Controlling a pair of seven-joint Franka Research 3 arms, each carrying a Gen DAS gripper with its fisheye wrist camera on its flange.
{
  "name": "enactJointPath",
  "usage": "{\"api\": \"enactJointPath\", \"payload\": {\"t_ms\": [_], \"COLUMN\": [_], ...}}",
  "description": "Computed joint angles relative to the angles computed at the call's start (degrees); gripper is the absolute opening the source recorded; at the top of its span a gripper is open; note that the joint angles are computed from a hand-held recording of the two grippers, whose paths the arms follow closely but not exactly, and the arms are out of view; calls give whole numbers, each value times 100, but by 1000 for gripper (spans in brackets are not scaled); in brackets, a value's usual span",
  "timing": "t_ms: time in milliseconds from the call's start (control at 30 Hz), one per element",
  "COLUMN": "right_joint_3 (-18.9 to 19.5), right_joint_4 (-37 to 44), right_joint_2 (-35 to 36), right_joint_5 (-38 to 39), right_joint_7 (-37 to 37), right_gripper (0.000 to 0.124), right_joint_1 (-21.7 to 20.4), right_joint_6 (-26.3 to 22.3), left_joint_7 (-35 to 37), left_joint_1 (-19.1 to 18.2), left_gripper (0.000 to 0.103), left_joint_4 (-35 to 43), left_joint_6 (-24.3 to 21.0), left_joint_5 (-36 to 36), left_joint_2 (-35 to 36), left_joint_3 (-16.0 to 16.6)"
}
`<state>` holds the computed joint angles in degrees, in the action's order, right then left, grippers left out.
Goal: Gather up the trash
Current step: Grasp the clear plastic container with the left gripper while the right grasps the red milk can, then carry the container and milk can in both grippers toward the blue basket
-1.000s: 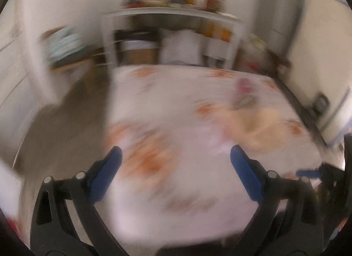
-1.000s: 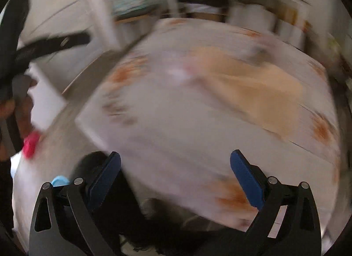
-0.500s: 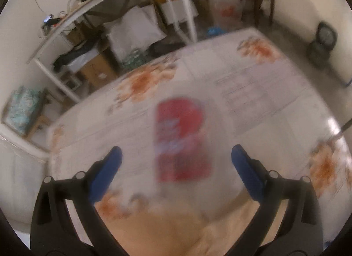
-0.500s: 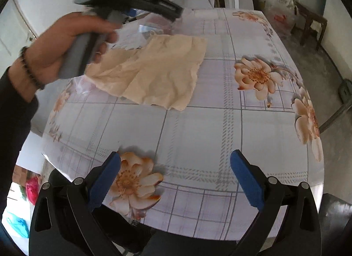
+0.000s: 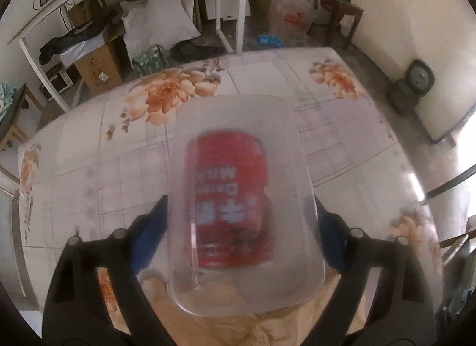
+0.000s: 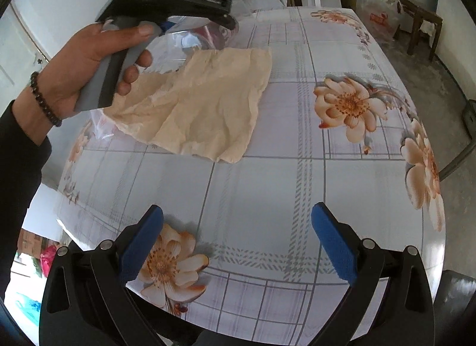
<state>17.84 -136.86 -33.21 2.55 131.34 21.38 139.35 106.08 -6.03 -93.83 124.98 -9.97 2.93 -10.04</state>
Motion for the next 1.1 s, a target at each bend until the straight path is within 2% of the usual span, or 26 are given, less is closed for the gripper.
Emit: {"api": "enactJointPath", "payload": {"t_ms": [233,333,467,600,633,733,867,933,967,1100], "right_joint_3": [-149,-344,-589,-747,-817,-1040,-1328,-1393,-1412,-1491], "right_joint_4": [556,1055,2149,3707,3971,5215,6122,6228,6175,5922], "right_joint_2": [354,795,1780,3129,3369,4373,5109,5247,5243,5162], "right_joint_5": [-116,-5,187,-35,16,-200,-419,-415,-357,-561], "right_joint_7": [-170,-378,-556,-119,-50,318,626,658,673,839], "right_gripper": [97,97,97,97,97,97,96,85,68,65], "right_joint_1": [-186,-215,-254,-269,-210,14,301,383,393,541], "right_joint_6": [10,135,82,-587,-674,-1390,-1979,-2036,-1970,-1682], "left_joint_7": [456,644,1047,1432,1522,1728,1910,2012,2049,2071], "left_joint_1": [188,292,429,483,497,531,582,603,624,721], "left_gripper": [85,85,85,85,85,85,85,86,86,86], "left_joint_4": [-264,-380,-703,-1113,-1228,-1465,-1628,-1658,-1698,-1720], "left_joint_6": [403,481,398,204,137,-30,-204,-284,-299,-415], "left_joint_5": [-1044,-1455,-1901,-2172,-2243,-2405,-2546,-2601,-2617,-2658], "left_joint_2": [-633,-939,-1436,-1892,-2011,-2269,-2438,-2474,-2509,-2503], "left_joint_3": [262,511,907,1250,1352,1599,1831,1907,1931,2011]}}
